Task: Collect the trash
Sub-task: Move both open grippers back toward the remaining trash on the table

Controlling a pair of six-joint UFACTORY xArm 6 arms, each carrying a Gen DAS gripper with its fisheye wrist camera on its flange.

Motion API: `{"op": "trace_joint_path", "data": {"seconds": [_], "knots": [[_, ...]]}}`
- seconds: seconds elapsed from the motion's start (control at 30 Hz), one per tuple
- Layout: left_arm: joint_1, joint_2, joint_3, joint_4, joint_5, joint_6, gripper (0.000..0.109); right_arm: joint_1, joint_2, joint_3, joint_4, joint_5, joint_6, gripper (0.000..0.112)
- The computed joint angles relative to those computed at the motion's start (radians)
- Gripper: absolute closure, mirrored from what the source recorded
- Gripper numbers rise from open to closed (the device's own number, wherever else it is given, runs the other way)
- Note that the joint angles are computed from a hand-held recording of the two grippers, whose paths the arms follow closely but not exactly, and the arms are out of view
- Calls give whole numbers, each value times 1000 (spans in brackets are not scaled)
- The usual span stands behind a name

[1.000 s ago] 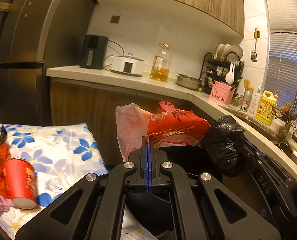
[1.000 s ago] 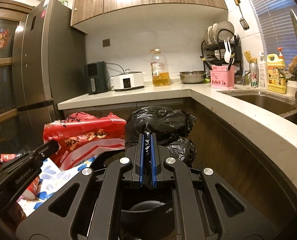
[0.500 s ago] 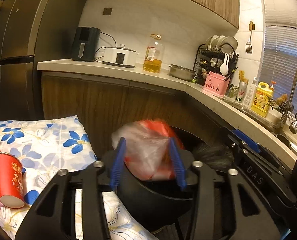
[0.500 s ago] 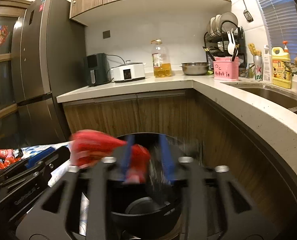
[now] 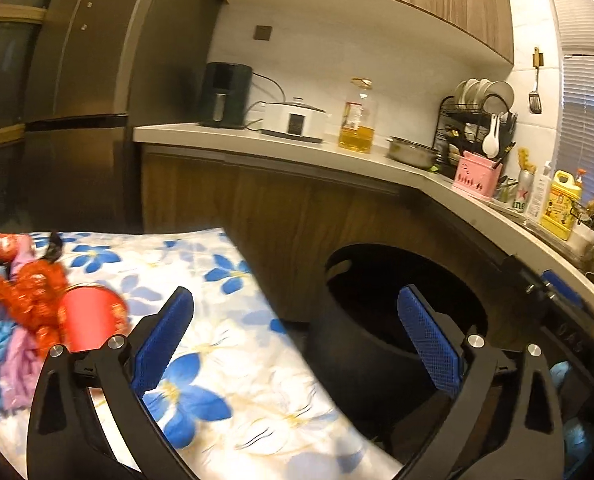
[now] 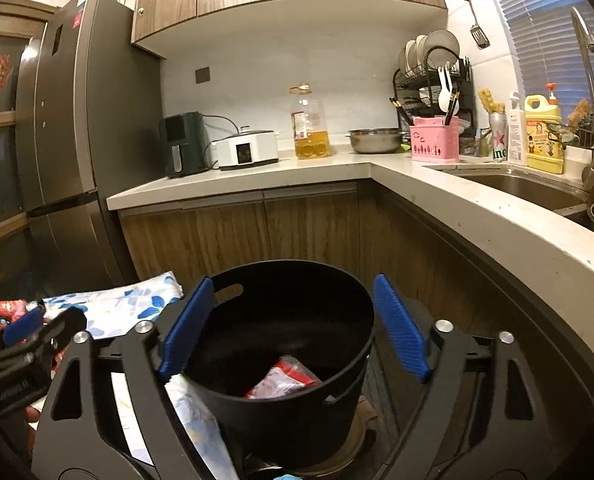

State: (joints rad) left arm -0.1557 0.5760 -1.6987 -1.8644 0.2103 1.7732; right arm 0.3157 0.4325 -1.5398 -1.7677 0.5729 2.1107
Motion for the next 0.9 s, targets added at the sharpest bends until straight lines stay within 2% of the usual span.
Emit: {"op": "trace_joint_path", "data": {"seconds": [0.33, 0.7, 0.8, 0.9], "knots": [[73, -129, 146, -310, -8, 316, 11, 71, -40, 51, 1, 58, 25, 22], [174, -200, 236, -558, -19, 578, 11, 176, -19, 30, -54, 132, 82, 22], [214, -208, 246, -673, -27, 688, 11, 199, -3, 13, -67, 130, 97, 22], [263, -207, 248, -879, -37, 904, 11, 220, 25, -18, -77, 116, 105, 22]]}}
